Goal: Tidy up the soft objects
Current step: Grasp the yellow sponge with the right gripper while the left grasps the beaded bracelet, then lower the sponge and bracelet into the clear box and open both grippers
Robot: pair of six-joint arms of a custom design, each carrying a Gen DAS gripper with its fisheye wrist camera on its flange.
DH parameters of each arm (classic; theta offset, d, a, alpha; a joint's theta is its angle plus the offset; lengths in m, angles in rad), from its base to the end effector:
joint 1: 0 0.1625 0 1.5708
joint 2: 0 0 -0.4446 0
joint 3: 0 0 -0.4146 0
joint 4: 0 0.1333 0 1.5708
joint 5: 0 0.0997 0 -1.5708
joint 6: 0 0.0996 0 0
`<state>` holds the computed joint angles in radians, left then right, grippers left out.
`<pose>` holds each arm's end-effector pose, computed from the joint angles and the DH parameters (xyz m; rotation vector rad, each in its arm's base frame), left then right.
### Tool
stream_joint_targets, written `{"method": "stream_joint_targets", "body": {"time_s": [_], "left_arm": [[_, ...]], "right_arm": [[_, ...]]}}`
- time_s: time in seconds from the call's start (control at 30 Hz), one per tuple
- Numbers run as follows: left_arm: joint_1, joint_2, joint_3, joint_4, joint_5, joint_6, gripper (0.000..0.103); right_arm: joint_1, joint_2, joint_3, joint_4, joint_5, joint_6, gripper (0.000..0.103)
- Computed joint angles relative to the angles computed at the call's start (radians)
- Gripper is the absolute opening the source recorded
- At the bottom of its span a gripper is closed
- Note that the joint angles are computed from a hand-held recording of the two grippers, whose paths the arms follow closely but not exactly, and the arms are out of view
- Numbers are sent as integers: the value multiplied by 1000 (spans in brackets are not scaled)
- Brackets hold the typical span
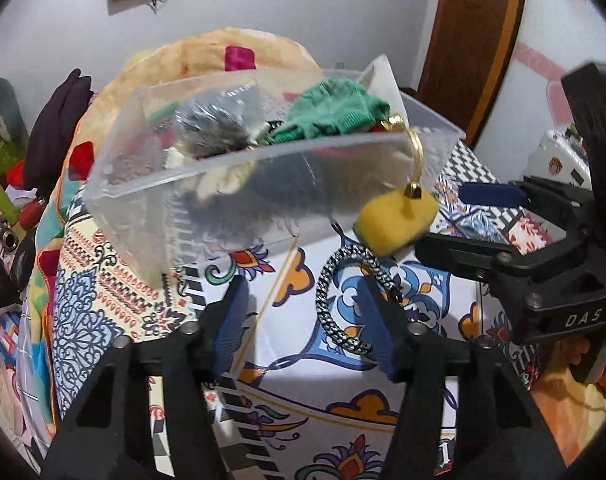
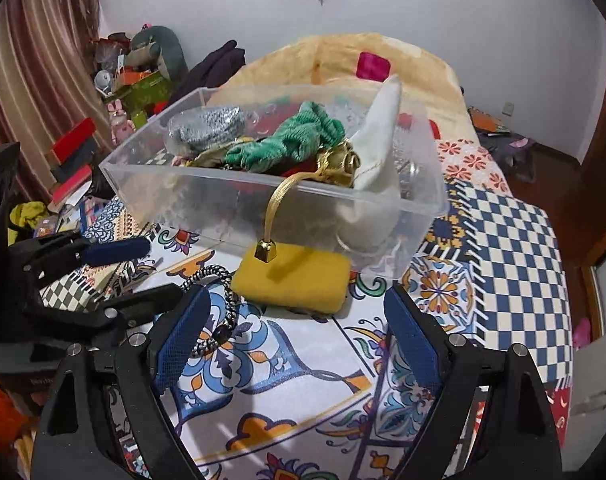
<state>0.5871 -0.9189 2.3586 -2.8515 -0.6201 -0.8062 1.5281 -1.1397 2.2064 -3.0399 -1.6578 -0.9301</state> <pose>-0.2253 -0.4074 0.0320 0.2986 2.2890 -0.8112 0.1025 -0.5215 0.1511 1.1975 -2.5782 0.4547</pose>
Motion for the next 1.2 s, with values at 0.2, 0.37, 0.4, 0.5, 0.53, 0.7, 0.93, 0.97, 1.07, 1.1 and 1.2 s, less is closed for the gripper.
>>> {"method": "stream_joint_targets", "body": {"time_s": [0.2, 0.37, 0.4, 0.5, 0.53, 0.7, 0.93, 0.97, 1.07, 1.1, 1.2], "left_arm": [[13, 18, -18, 21, -24, 13, 27], [18, 31, -32, 32, -22, 20, 10], [17, 32, -32, 30, -22, 21, 7], [19, 29, -27, 20, -26, 26, 5], [20, 29, -27, 17, -25, 26, 5], [2, 9, 3, -9, -19, 3, 5], [-66, -52, 52, 16, 36, -73, 5], [-77, -64, 57, 22, 46, -81, 5], [-107, -103, 72, 25, 81, -95, 5], [-118, -117, 76, 27, 95, -100, 5], [-142, -147, 78, 40, 140, -108, 5]], "right_arm": [[10, 29, -27, 29, -12, 27, 79], [19, 53, -45, 55, -39, 38, 64], [18, 52, -43, 49, -37, 36, 63], [15, 41, -38, 57, -30, 30, 59], [13, 39, -39, 61, -29, 27, 57], [8, 9, -19, 71, -14, 2, 54], [-3, -71, 27, 100, 31, -40, 52], [-3, -78, 28, 104, 38, -42, 52], [-4, -114, 36, 118, 77, -46, 52], [-3, -126, 38, 121, 92, -47, 52], [5, -154, 41, 114, 137, -57, 52]]}}
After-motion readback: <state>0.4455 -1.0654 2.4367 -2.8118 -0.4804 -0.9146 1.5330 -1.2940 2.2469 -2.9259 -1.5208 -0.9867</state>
